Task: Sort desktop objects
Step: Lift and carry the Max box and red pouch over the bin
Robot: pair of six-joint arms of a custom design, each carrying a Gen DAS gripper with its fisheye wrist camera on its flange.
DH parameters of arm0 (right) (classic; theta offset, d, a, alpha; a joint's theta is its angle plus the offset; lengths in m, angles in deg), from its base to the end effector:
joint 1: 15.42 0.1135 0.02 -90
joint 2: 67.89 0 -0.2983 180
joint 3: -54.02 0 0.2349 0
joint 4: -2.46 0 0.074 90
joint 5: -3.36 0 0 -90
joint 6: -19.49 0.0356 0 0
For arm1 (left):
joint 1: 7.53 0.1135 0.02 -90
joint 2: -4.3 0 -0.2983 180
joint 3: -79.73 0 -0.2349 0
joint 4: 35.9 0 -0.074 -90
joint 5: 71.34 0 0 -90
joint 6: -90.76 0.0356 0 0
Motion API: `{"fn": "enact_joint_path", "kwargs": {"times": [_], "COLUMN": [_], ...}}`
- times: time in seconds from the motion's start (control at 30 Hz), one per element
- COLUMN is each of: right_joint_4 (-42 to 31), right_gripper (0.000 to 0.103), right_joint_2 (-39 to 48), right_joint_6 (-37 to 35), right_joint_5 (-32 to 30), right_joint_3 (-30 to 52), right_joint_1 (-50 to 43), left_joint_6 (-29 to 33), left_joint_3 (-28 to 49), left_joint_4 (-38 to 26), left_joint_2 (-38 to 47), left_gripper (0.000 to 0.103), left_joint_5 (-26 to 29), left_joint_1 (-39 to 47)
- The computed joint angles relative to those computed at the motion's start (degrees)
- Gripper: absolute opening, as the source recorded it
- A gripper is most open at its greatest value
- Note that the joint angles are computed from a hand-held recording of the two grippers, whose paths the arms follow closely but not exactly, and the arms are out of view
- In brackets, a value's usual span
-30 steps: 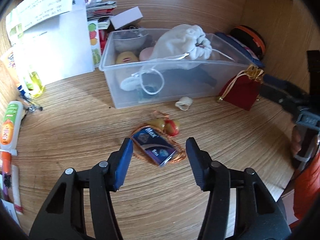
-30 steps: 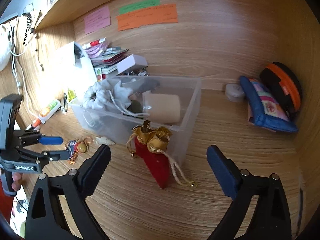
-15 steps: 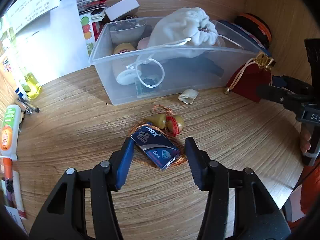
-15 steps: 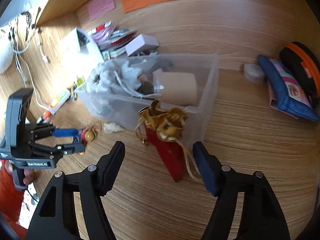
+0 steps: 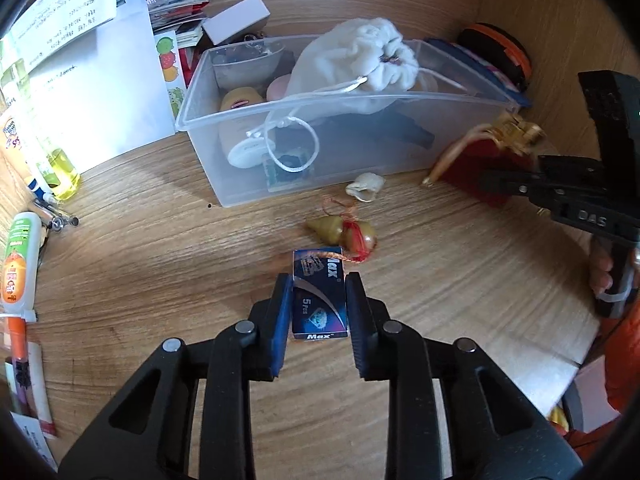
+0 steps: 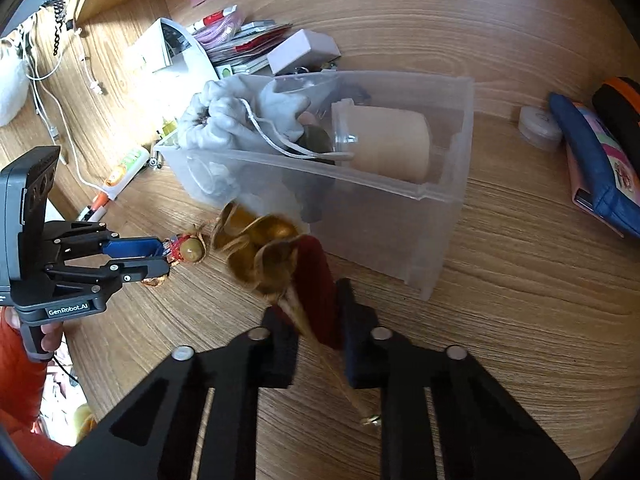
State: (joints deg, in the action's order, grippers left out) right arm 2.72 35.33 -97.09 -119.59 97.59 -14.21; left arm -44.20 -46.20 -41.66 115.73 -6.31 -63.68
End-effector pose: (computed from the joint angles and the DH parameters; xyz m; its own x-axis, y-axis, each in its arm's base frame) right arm 0.2593 0.0248 0.1118 -0.6377 -0.3890 -0.6648 -0.6485 0.7369 0.1908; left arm 0.1817 -0.2439 0.0986 -0.8084 0.0554 -0.5860 0.1064 0.9929 -0.0530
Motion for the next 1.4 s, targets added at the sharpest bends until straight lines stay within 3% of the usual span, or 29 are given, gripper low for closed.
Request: {"fn": "enact_joint_path", "kwargs": {"times": [0.17, 0.43, 0.67, 1.13, 1.4], "right_joint_4": [3.0, 0.6, -1.3, -11.0, -9.5], "right_gripper": [0.01, 0.01, 0.007, 0.007, 0.007], "right_joint_2": [-1.9, -6.8, -12.4, -23.9, -24.6], "right_joint_6": [1.1, 1.5, 0.6, 0.0, 2.3], "right_joint_5": [-0.4, -4.2, -4.9, -10.9, -8.9], "right_joint_3": [-2.2, -2.9, -4.1, -1.0, 1.7], "right_joint_1": [-0.2, -3.2, -3.6, -7.2, -4.9], "left_joint_6": [-2.1, -6.4, -7.4, -2.5, 3.3], "left_joint_3": [-3.0, -3.7, -4.0, -1.2, 4.1], "left_joint_4": [0.2, -5.9, -7.1, -11.7, -13.9], "left_joint_2": [-5.0, -9.7, -13.0, -18.8, -17.6], "left_gripper": [0.026, 0.026, 0.026, 0.026, 0.026], "left_joint_5": [-1.4, -6.7, -9.4, -14.0, -15.3], "left_joint_1": [-2.7, -7.5, -8.0, -3.8, 0.9]}}
